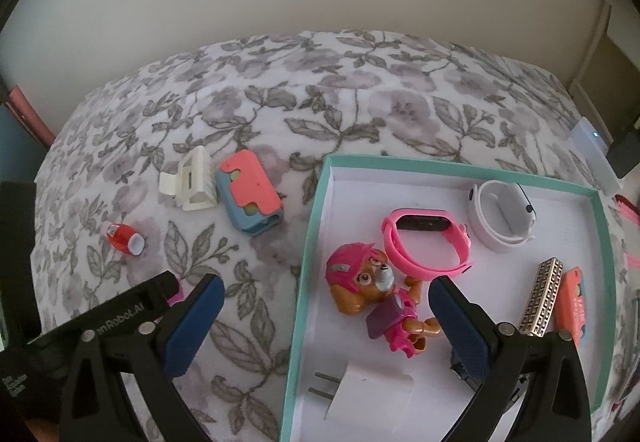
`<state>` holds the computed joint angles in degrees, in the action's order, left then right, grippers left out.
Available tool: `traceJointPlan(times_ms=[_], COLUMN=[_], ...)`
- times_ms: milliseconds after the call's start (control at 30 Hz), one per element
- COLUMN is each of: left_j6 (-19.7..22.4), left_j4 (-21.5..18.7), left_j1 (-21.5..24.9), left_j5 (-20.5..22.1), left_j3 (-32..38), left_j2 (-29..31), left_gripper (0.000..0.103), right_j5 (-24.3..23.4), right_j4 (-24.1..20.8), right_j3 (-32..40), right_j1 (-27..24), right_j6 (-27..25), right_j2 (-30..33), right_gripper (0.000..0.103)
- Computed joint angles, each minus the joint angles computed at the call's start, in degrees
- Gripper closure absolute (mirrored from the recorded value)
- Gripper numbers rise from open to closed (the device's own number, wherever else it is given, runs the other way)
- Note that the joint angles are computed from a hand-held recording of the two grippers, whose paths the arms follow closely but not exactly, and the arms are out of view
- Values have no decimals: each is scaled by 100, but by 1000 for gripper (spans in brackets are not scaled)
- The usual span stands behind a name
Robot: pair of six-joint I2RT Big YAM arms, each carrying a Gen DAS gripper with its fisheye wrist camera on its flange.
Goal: Organize rigid objects
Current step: 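Close the left tool around the magenta glue stick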
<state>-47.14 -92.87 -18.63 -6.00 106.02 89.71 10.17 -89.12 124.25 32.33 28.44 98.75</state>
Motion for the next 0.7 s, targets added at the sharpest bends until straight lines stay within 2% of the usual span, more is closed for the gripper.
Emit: traceJointPlan(times_ms=[367,533,700], left_j6=[113,98,123], left_j4=[139,134,158], left_j1=[-113,-161,-163], left_j5=[-60,-63,-72], left_j3=[-30,18,-12], left_j2=[238,297,273], left_gripper=[11,18,19], right_j5=[38,58,61], right_j4=[-50,-64,-87], right_j3=[-8,5,4], right_j1=[-24,-31,-32], right_j6=[1,7,12], right_j2=[21,33,46], right_gripper=[0,0,0])
